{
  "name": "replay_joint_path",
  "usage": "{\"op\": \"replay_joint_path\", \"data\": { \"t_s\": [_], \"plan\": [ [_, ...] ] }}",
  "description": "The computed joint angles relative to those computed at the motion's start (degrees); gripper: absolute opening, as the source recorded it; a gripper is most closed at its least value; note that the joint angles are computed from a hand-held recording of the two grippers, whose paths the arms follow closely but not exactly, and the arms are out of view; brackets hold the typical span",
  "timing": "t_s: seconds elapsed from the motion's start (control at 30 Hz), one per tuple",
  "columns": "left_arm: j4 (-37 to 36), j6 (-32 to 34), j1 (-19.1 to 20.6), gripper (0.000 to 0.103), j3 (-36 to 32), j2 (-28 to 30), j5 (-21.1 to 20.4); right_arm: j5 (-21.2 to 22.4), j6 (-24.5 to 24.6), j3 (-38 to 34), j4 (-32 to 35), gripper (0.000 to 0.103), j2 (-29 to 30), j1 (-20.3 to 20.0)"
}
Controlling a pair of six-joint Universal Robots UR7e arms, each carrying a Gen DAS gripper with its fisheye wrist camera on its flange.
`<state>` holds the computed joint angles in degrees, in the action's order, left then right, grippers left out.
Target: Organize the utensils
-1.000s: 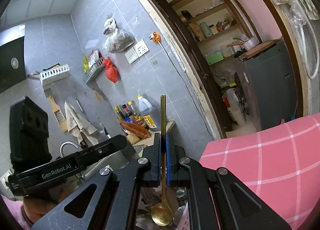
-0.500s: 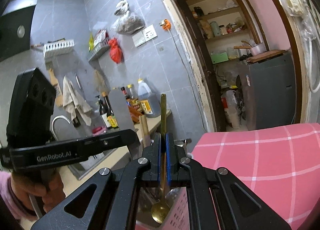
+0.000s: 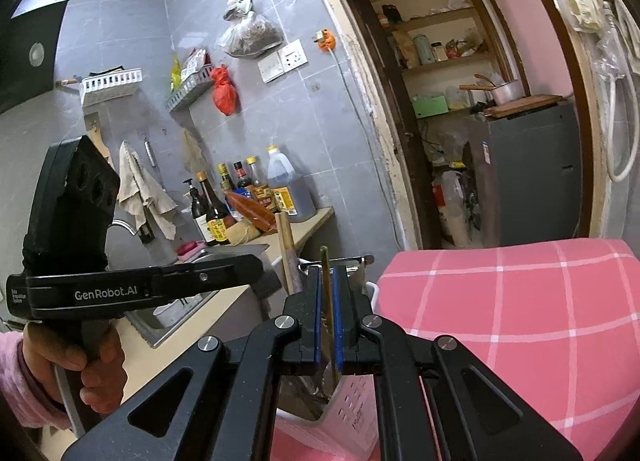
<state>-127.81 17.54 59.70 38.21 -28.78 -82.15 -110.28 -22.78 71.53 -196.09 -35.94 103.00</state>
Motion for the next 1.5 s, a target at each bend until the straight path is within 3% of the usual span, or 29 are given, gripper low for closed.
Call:
{"op": "replay_joint_path", "data": {
  "t_s": [0.2,0.3,0.43,0.5,0.67,0.93,1.03,1.23,1.5],
  "plan": [
    [-1.76,0.44,-0.04,0.004,1.90,-1.13,-0.37,-5.07,1.02,1.32,-3.37,0.008,-0.58,1.22],
    [-4.55,1.47,-0.28,0.009,5.16,-2.70,-0.22,-8.33,0.95,2.85,-6.49,0.022,-1.20,2.10],
    [-8.92,2.59,-0.74,0.028,10.22,-5.02,-0.38,-12.09,0.71,5.59,-10.00,0.024,-2.49,3.17],
    [-10.76,2.64,-1.05,0.032,12.67,-6.21,-0.24,-13.69,0.97,6.76,-10.88,0.027,-3.21,3.66],
    [-16.49,2.40,-1.90,0.043,20.58,-10.06,0.25,-18.14,0.42,11.03,-14.79,0.045,-5.61,5.11],
    [-26.86,0.86,-4.25,0.086,35.54,-17.33,3.87,-25.72,-0.46,19.59,-20.85,0.075,-10.28,7.74],
    [-30.50,-0.58,-5.22,0.096,41.06,-20.28,5.30,-27.95,-1.45,22.66,-22.99,0.086,-11.95,8.88],
    [-37.37,-1.41,-7.40,0.103,50.89,-25.78,9.02,-31.01,-4.47,27.64,-27.45,0.102,-14.31,11.45],
    [-42.70,-3.36,-9.97,0.103,60.49,-31.85,14.14,-35.50,-7.80,32.80,-32.79,0.102,-15.45,15.38]
  ]
}}
